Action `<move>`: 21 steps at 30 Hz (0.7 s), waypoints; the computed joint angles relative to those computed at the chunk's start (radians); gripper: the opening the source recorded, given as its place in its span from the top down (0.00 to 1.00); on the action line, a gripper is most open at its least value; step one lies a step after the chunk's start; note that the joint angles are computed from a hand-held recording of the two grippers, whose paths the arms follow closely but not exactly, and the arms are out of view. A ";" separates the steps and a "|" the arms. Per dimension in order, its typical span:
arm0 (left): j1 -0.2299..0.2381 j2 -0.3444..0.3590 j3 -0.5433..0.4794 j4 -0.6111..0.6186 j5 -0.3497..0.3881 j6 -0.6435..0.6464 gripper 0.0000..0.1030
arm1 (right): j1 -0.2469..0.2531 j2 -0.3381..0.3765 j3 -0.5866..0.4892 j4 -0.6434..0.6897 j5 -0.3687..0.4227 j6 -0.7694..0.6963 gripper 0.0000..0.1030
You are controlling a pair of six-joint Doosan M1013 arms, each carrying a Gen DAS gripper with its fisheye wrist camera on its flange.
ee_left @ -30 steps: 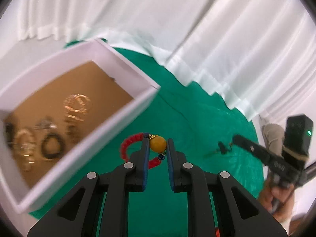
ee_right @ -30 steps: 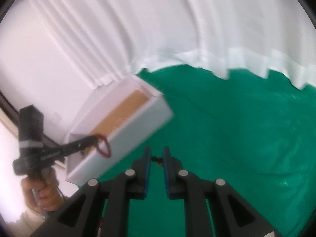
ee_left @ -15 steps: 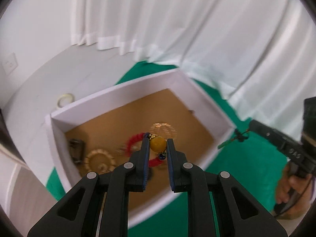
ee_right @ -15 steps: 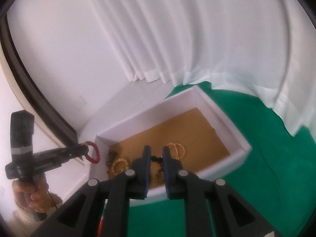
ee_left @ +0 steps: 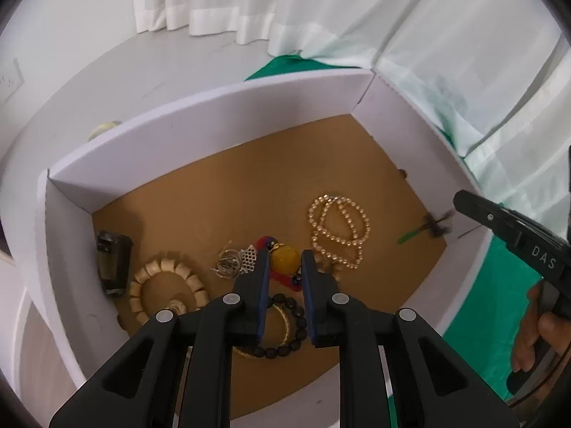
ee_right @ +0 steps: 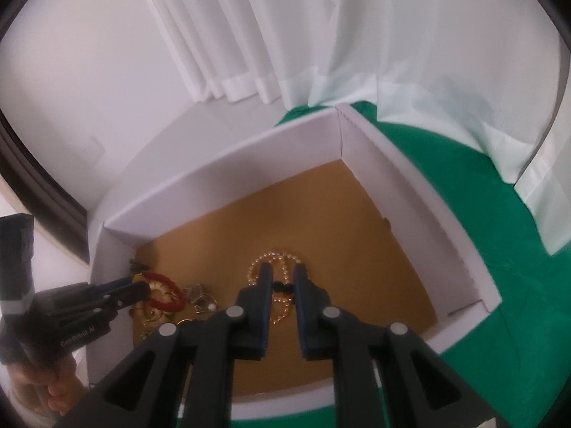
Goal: Organize jewelry
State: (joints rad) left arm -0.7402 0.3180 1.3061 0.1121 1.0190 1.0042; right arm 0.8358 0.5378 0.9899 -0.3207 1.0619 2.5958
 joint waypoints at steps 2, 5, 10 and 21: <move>-0.011 -0.008 0.011 0.045 -0.012 -0.030 0.57 | 0.006 0.011 -0.018 -0.022 0.033 -0.004 0.51; -0.054 -0.034 0.042 0.234 -0.032 -0.145 0.20 | 0.022 0.007 -0.020 -0.073 0.044 0.017 0.34; -0.136 -0.062 0.073 0.541 0.040 -0.372 0.01 | 0.053 0.003 -0.037 -0.170 0.114 0.032 0.34; -0.140 -0.073 0.044 0.430 0.158 -0.463 0.01 | 0.080 0.001 -0.063 -0.136 0.193 -0.039 0.32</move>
